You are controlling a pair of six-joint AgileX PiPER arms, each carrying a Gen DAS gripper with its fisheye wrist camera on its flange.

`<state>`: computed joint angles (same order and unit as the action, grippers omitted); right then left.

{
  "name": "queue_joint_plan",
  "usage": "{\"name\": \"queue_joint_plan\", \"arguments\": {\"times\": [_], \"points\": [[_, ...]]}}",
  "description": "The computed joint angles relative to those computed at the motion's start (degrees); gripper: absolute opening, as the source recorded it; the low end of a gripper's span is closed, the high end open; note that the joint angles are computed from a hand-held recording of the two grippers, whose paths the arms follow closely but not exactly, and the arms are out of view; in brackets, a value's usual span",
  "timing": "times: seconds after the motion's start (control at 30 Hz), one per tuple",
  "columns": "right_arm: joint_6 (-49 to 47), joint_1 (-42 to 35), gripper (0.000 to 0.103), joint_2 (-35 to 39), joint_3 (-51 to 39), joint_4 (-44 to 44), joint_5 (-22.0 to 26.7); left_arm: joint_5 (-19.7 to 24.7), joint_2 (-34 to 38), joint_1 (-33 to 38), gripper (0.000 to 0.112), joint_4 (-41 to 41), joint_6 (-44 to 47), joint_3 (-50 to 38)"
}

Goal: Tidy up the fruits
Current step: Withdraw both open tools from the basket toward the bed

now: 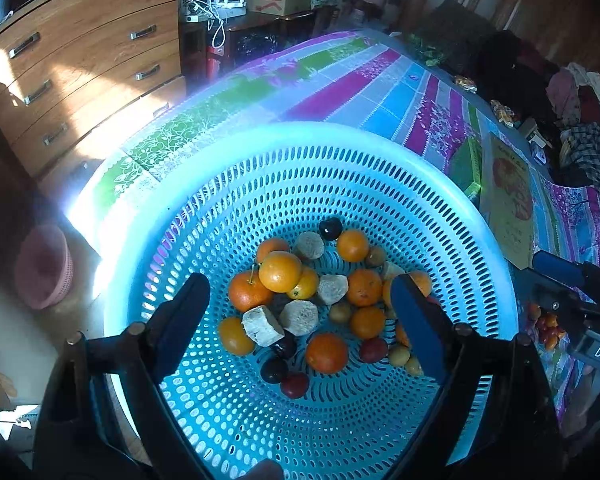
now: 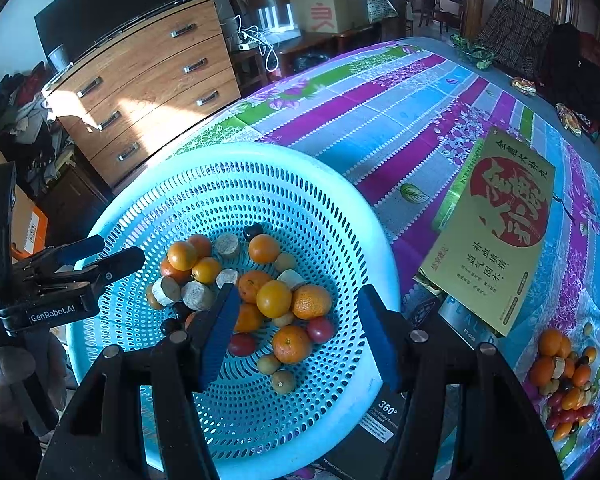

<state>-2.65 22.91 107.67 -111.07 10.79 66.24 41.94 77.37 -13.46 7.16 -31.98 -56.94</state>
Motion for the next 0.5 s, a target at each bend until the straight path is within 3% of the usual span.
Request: {"name": "queue_joint_plan", "arguments": {"times": [0.17,0.3,0.43,0.5], "points": [[-1.44,-1.97,0.065,-4.19,4.36,0.96,-1.75,1.16,0.13,-6.78,0.092,5.14,-6.45,-3.26],[-3.66,-5.05,0.065,-11.14,12.54,1.32,-6.25,1.72,2.38,-16.18,0.093,12.4,-14.31,-8.33],[-5.8,-12.18,0.065,-20.5,23.22,0.25,-11.66,2.35,7.92,-26.37,0.103,19.8,-20.98,-14.87],[-8.57,-18.76,0.065,-25.45,28.88,1.96,-14.04,3.65,12.21,-31.78,0.103,23.73,-23.67,-19.27]]}}
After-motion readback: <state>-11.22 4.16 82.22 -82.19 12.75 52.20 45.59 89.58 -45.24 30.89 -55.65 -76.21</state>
